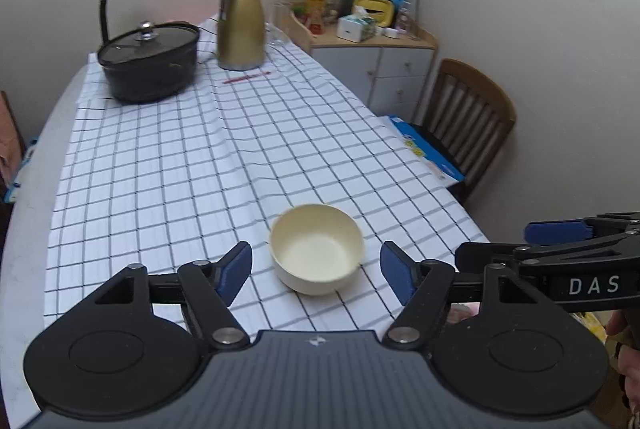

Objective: Organize plates and bowls
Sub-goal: 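Withdraw both tools and move them to the cream bowl, then close both tools on the rim of the cream bowl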

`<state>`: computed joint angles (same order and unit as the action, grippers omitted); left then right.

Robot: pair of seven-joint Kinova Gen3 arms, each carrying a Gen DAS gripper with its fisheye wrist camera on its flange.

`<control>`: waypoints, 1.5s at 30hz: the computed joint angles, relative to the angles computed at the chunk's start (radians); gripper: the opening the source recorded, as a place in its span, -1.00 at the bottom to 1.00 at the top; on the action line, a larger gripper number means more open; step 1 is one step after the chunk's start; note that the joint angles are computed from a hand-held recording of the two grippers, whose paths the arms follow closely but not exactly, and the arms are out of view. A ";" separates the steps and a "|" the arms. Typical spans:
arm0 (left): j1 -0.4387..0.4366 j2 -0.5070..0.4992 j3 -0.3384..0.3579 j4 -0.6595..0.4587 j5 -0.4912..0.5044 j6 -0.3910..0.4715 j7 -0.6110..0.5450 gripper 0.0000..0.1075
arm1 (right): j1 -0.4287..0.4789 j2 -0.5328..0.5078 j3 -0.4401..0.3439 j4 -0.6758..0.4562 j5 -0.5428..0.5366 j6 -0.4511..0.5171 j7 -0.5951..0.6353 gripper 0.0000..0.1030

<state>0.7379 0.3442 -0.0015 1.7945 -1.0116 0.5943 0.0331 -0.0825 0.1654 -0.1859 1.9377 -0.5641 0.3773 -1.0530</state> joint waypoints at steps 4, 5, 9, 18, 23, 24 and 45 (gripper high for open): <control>-0.038 0.029 -0.009 -0.032 0.042 -0.009 -0.014 0.33 | 0.010 0.062 -0.024 -0.055 0.000 -0.011 0.021 0.88; -0.049 0.039 -0.012 -0.043 0.061 -0.012 -0.026 0.33 | 0.021 0.078 -0.037 -0.070 -0.004 -0.009 0.038 0.92; -0.070 0.088 -0.031 -0.099 0.131 -0.001 -0.088 0.34 | 0.050 0.149 -0.077 -0.140 -0.007 0.012 0.091 0.98; -0.159 0.212 -0.045 -0.236 0.349 -0.004 -0.308 0.34 | 0.038 0.317 -0.070 -0.339 0.092 0.126 0.091 0.97; -0.201 0.285 -0.038 -0.312 0.475 0.013 -0.429 0.34 | 0.011 0.405 -0.044 -0.451 0.158 0.207 0.054 0.91; -0.207 0.300 -0.039 -0.329 0.496 0.020 -0.450 0.34 | 0.006 0.421 -0.040 -0.471 0.168 0.221 0.047 0.90; -0.302 0.429 -0.027 -0.439 0.830 0.062 -0.760 -0.23 | -0.058 0.600 0.004 -0.710 0.287 0.455 -0.054 -0.11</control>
<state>0.4359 0.7736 -0.0286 1.3551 -0.1811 0.6566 -0.7266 -0.1400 0.7656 -0.1817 1.2274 -0.2768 0.8319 -1.1072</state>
